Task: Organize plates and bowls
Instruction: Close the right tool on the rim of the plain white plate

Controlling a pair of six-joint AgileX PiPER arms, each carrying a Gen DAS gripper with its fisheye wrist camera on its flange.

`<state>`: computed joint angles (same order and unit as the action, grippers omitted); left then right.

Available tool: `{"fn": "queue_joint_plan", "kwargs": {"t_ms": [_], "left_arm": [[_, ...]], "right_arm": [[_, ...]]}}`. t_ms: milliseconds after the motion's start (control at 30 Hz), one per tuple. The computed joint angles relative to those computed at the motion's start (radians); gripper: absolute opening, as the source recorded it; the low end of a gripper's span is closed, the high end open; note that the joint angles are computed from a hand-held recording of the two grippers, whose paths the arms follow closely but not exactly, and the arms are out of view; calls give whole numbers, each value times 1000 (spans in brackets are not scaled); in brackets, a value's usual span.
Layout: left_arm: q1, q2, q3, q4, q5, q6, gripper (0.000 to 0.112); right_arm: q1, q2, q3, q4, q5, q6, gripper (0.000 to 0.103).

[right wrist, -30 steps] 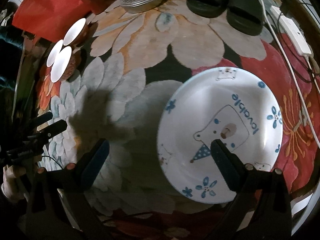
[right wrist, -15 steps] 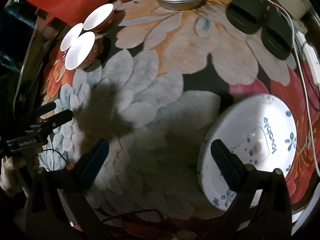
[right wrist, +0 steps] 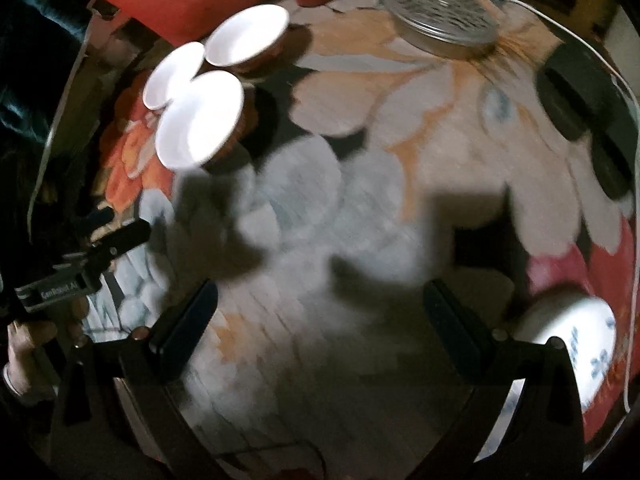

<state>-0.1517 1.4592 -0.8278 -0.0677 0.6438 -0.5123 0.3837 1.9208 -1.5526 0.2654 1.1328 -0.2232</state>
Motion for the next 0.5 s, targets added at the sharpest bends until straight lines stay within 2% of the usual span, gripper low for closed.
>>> {"fn": "queue_joint_plan", "kwargs": {"t_ms": [233,300,500], "left_arm": [[140,46,1,-63,-65,84,101],[181,76,-9,-130,-72,148,94],[237,144,-43,-265,-94,277,84]], "right_arm": [[63,180,-234,73,0,89,101],[69,237,-315,104,19,128,101],[93,380,-540,110,68,232,94]]}}
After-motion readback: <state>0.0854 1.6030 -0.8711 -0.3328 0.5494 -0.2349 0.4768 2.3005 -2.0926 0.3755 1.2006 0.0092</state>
